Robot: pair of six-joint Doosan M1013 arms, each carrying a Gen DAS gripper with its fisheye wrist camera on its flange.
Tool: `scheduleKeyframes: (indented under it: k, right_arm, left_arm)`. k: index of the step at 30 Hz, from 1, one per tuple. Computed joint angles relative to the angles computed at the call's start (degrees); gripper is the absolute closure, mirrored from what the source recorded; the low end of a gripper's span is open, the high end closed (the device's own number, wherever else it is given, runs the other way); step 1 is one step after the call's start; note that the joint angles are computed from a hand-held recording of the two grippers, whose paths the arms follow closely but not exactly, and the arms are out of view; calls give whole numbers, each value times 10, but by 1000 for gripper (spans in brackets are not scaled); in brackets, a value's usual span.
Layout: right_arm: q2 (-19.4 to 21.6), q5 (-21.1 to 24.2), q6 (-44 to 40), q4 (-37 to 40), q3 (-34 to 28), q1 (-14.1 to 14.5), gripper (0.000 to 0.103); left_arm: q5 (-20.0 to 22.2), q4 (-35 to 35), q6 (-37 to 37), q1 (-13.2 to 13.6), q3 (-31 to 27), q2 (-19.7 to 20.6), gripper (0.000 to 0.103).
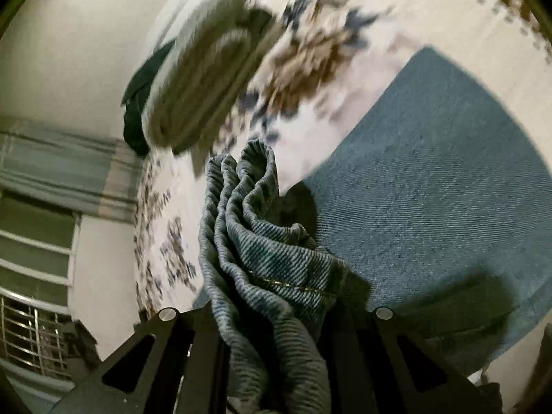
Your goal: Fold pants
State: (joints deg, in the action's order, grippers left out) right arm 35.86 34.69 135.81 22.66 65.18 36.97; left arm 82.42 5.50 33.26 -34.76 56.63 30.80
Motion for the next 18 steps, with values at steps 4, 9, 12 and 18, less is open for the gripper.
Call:
scheduleKeyframes:
  k: [4,9,12,18]
  right_arm:
    - [32,29,-16,4,-35,14,93]
    - [83,135,-13,-20,-113,34,81]
    - [108,207,-51,37,-157,34,45]
    - [70,213,-103,80,-116,17,31]
  left_arm:
    - [-7,-2,-6,6,25,-14,0]
    - [-18,-8,-12,13,45,-24,0]
    - [-28,-16,-15,18,52,-27,0]
    - [-58,-51,-19,25,43,-13,0]
